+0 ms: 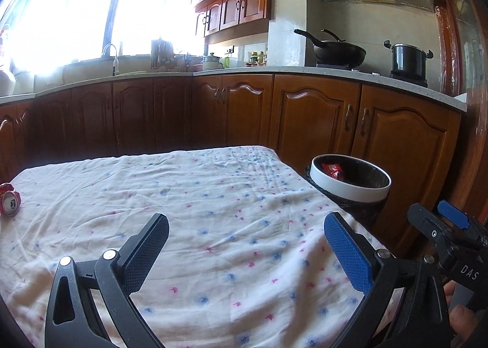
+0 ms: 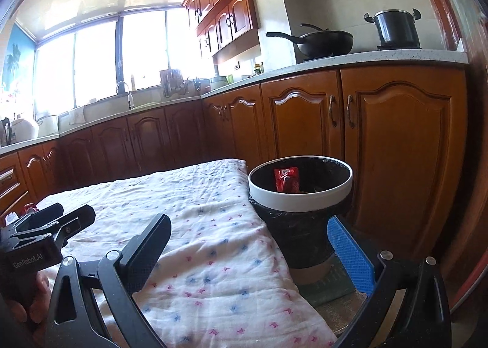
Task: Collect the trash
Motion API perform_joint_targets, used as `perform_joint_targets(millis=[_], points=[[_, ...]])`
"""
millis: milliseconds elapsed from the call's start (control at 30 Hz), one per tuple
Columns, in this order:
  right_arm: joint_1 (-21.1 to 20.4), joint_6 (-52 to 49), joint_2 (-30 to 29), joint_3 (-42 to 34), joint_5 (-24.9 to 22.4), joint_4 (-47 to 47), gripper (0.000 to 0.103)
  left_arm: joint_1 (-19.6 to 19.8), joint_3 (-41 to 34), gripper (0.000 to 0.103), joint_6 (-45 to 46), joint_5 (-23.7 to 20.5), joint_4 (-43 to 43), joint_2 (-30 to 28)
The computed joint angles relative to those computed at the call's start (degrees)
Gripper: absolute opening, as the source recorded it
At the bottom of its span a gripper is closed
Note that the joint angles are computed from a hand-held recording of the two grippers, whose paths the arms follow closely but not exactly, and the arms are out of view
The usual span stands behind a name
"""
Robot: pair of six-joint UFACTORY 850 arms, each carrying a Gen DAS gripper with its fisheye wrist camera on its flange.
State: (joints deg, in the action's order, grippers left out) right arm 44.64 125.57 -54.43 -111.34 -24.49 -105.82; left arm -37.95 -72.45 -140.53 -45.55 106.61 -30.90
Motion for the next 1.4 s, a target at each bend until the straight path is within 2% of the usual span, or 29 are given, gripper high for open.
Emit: perform_joint_targets(millis=[1400], points=[[-0.03, 6.46, 1.20, 2.00, 1.24, -5.79, 0.103, 1.47, 2.41, 0.102, 0.09, 0.70, 2.21, 1.10]])
